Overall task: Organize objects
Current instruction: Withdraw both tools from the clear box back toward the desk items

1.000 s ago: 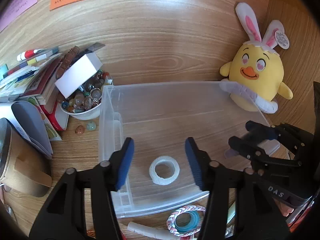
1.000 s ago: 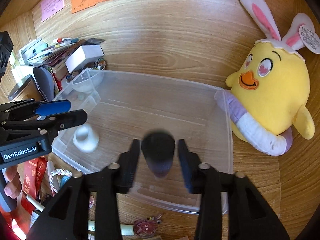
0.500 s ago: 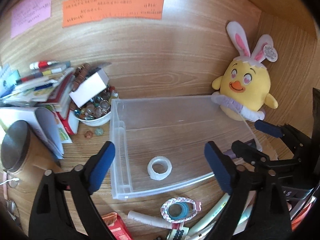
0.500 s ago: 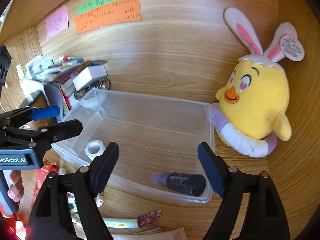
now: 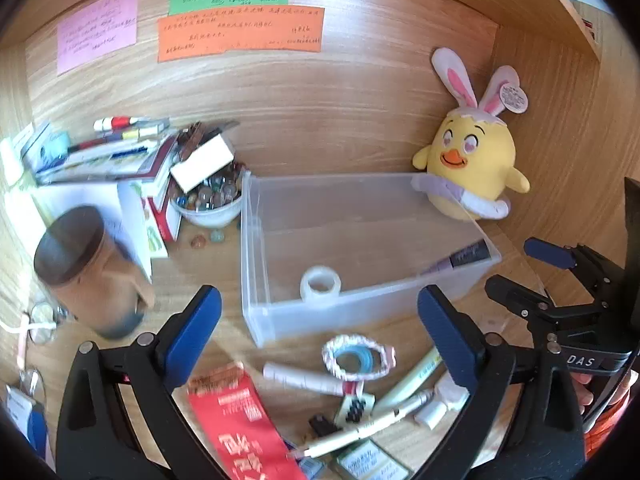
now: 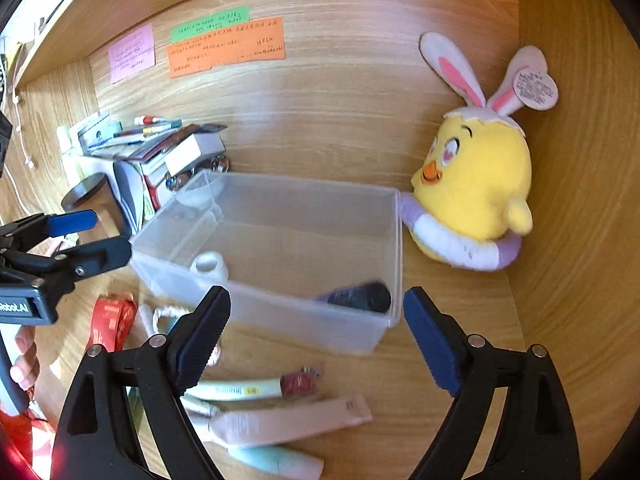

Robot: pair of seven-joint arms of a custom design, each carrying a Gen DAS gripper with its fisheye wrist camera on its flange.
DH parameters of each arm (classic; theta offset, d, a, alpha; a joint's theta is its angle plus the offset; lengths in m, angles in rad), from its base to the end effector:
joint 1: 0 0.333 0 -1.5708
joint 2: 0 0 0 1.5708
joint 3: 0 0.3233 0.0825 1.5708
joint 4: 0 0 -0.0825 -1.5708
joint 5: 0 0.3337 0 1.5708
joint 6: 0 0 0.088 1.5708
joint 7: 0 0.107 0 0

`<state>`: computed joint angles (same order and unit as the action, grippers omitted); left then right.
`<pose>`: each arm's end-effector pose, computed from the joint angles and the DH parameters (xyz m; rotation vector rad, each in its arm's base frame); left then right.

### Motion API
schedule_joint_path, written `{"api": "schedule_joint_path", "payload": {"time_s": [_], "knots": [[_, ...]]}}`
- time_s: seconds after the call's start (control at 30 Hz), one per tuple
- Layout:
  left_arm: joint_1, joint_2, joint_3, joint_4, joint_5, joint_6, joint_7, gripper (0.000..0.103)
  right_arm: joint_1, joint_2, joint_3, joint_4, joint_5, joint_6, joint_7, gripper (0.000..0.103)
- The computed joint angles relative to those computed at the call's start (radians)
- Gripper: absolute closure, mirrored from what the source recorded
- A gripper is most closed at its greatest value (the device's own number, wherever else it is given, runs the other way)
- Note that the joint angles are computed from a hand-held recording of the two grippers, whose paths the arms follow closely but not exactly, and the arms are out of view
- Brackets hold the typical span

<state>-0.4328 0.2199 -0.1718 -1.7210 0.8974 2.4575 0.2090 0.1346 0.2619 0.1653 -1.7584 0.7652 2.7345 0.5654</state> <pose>0.5161 -0.3447 0.5388 -1.8952 1.5405 -0.7949 0.6140 0.1499 0.5212 -2.0828 0.9934 -0.4465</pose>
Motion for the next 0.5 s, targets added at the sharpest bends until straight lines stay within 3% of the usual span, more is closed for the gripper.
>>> {"api": "schedule_joint_path", "payload": {"time_s": [0.2, 0.3, 0.5], "knots": [[-0.004, -0.034, -0.019, -0.086, -0.018, 0.034, -0.050, 0.002, 0.003, -0.043, -0.014, -0.094, 0.003, 0.013, -0.002, 0.016], [-0.022, -0.043, -0.026, -0.115, 0.020, 0.000, -0.090, 0.002, 0.010, -0.065, -0.026, -0.153, -0.015, 0.038, 0.002, 0.016], [-0.025, -0.062, -0.046, -0.173, 0.025, 0.010, -0.153, 0.002, 0.010, -0.079, -0.053, -0.206, -0.063, -0.021, 0.057, 0.016]]}}
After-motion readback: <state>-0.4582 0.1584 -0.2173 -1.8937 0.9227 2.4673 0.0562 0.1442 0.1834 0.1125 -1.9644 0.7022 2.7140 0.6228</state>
